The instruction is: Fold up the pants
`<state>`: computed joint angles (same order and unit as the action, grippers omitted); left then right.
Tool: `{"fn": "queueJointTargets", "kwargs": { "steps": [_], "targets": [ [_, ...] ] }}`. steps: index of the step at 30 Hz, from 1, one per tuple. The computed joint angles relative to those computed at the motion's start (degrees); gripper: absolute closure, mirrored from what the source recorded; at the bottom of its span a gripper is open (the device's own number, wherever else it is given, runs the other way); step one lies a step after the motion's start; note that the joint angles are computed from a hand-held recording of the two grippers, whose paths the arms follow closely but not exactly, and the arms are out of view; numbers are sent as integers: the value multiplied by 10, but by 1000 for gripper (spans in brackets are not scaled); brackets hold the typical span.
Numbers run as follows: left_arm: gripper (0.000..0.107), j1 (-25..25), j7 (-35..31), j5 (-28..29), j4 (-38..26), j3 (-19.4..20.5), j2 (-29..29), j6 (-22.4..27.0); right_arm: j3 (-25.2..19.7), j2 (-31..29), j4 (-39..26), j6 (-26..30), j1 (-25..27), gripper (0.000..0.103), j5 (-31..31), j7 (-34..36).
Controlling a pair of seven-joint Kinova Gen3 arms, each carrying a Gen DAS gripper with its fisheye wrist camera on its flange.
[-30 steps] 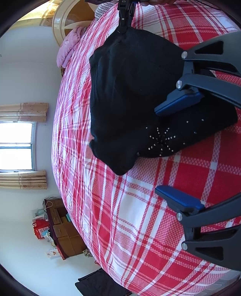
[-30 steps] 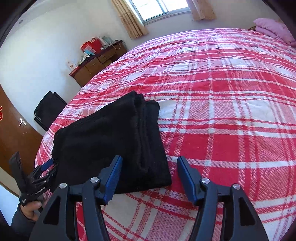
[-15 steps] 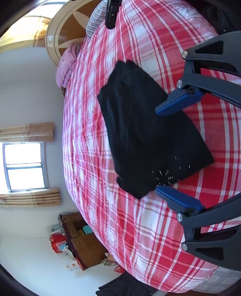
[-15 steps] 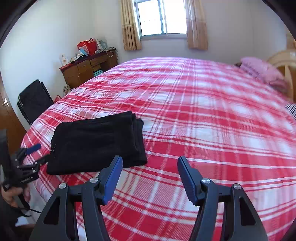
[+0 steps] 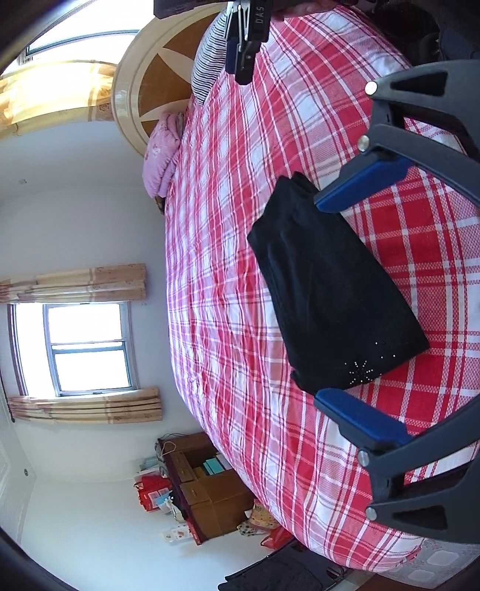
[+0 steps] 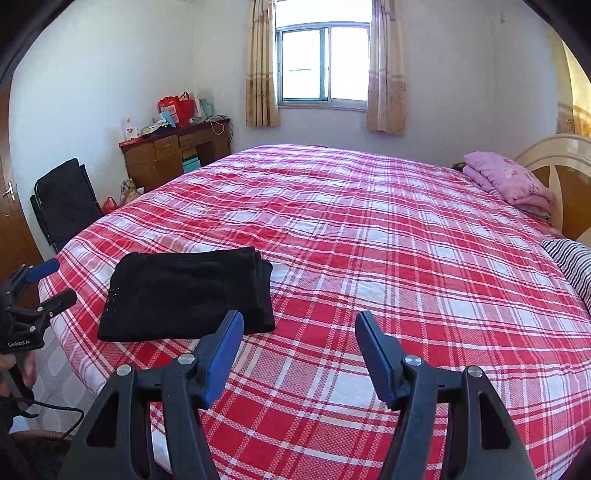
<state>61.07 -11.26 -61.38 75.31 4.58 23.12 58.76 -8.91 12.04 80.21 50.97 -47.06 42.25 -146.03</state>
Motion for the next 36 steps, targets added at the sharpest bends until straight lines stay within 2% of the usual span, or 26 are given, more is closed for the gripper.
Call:
{"fn": "queueJointTargets", "kwargs": {
  "steps": [19,36],
  "targets": [
    [7,3,21,-19,11,4,-9,6,-13,-19,9,22,-13,38,57,-41],
    [4,2,4,-15,3,7,-6,16,-19,-27,18,25,-12,37,81,-64]
  ]
}}
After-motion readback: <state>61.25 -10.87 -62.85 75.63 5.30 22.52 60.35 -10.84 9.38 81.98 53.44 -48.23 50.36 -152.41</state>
